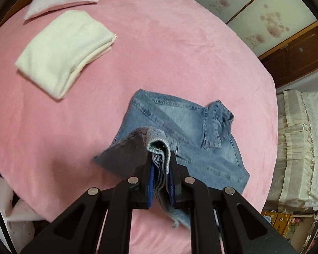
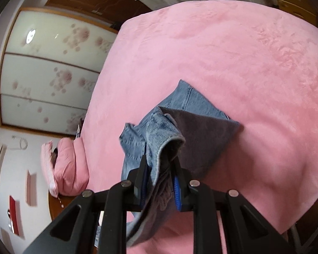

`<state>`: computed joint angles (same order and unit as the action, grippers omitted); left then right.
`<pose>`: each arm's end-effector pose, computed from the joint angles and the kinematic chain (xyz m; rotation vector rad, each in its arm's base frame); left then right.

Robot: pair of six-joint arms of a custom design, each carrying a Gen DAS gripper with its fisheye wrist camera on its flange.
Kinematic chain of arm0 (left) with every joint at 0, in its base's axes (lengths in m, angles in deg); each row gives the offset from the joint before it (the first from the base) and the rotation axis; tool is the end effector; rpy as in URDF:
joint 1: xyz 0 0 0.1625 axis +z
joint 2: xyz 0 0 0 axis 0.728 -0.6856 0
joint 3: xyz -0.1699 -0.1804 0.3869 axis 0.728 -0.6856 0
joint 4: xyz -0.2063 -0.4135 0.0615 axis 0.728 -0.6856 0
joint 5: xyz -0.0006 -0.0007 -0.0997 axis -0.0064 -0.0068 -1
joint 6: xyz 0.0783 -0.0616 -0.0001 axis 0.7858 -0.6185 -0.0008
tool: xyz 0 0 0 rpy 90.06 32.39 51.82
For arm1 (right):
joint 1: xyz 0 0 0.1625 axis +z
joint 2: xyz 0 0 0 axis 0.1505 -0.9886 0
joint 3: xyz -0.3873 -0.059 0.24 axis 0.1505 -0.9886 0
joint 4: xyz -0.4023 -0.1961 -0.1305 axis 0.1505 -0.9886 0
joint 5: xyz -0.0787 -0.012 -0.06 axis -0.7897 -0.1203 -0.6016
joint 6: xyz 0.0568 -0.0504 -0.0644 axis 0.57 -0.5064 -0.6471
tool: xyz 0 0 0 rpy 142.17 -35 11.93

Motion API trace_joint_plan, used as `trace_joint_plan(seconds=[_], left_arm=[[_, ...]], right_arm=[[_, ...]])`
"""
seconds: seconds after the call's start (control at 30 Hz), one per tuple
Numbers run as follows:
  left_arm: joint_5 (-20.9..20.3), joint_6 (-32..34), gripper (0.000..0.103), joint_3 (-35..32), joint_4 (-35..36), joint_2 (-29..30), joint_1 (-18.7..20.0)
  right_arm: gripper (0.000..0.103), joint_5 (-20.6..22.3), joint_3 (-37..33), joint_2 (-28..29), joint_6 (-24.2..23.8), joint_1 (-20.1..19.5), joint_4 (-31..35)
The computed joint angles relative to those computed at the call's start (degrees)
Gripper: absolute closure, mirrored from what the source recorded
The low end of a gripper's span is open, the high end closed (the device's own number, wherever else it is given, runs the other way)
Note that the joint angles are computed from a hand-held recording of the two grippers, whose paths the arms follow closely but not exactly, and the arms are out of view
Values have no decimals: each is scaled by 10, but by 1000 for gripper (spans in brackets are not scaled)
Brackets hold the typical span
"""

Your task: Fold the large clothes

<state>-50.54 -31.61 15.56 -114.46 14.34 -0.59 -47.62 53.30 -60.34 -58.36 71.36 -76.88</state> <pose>-0.4472 -0.7387 0.2183 -0.4174 2.6239 -0.5949 0.0135 -0.5757 0.5508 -1.0420 -2.6174 1.2523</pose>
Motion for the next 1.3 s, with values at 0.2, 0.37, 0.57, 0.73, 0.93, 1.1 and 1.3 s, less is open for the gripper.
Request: trace_joint_plan(seconds=[0.2,0.37,0.57,0.73,0.93,1.1,1.3], left_arm=[[-2,44,94,-99,51,78,36],[-23,57,93,-187,101,135,61],[-37,65,91,-281,166,193,79],[8,91,47,-356,203,235,78],[69,188,12,-279,82,199,55],[81,227,12,-184,58,165,40],[19,175,12,-108,108,152,30]], right_arm=[[83,-36,-61,77,-2,0,-1],[83,-60,-121,135,11,-1,22],[82,-89,-161,177,19,-3,36],[79,-117,-176,194,22,-2,27],[79,-190,-172,202,-47,19,-11],[79,-212,-159,200,-121,27,12],[83,-163,-99,196,-209,40,52]])
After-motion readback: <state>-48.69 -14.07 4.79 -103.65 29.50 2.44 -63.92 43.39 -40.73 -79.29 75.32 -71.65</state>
